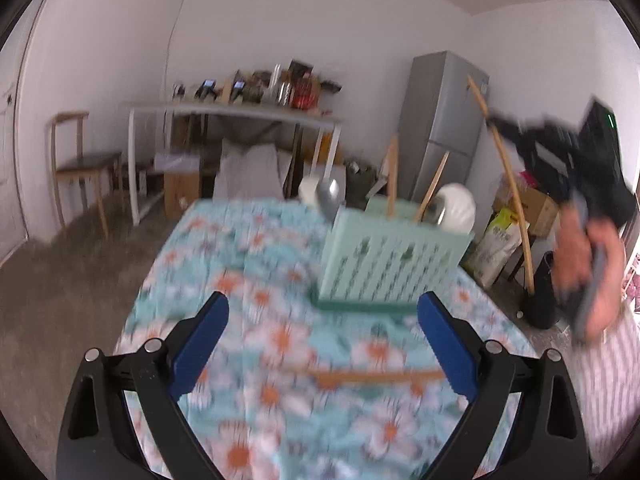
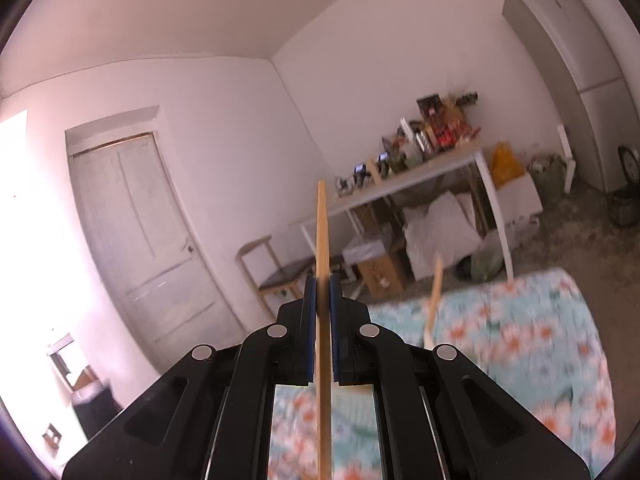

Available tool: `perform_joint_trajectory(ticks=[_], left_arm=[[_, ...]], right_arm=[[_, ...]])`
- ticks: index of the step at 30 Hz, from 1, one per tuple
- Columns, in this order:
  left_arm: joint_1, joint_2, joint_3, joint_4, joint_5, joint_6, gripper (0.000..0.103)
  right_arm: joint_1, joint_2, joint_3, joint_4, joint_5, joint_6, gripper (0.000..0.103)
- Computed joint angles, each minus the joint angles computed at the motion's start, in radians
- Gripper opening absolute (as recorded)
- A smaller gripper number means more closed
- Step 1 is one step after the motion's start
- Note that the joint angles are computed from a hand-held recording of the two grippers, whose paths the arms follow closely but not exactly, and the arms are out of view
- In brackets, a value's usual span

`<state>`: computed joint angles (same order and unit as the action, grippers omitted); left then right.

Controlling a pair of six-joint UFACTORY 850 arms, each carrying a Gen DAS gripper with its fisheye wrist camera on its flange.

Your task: Organize utensils

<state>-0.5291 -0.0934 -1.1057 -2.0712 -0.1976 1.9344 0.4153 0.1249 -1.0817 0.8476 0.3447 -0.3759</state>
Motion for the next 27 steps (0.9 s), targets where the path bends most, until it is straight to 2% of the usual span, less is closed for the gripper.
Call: perform_joint_trajectory(ticks=[2,4,8,14,23,27], left_arm=[[0.013,0.012,0.031,0.012,-0.011,-0.017,0.093],[0.022,0.02,0.054,-0.051,-0.017,0.036,0.093],[0.052,0.011,0.055,-0.011,-0.039,-0.036,0.093],[0.082,-0.004,0.06,-0.027,-0.055,-0.049,0.093],[0.108,-0.022,0.059,0.0,-0.066,-0.095,0.093],[0.111,-0.021,0.062,-0.006,-0.069,-0.09,0.093]], right_arm=[[-0.009,-0.046,-0.054,0.036,0.014,-0.051,0.005],[-0.02,-0.097,-0.112,0.098,0.024,-0.122,0.005],[-0.039,-0.173,-0.194,0.206,0.056,-0.215,0.005],[-0.028,-0.268,-0.269,0.45,0.212,-0.484,0.005],[0.001,-0.344,-0.315,0.552,0.39,-0.634,0.005],[0.006,-0.361,-0.328,0.549,0.426,-0.644,0.005]])
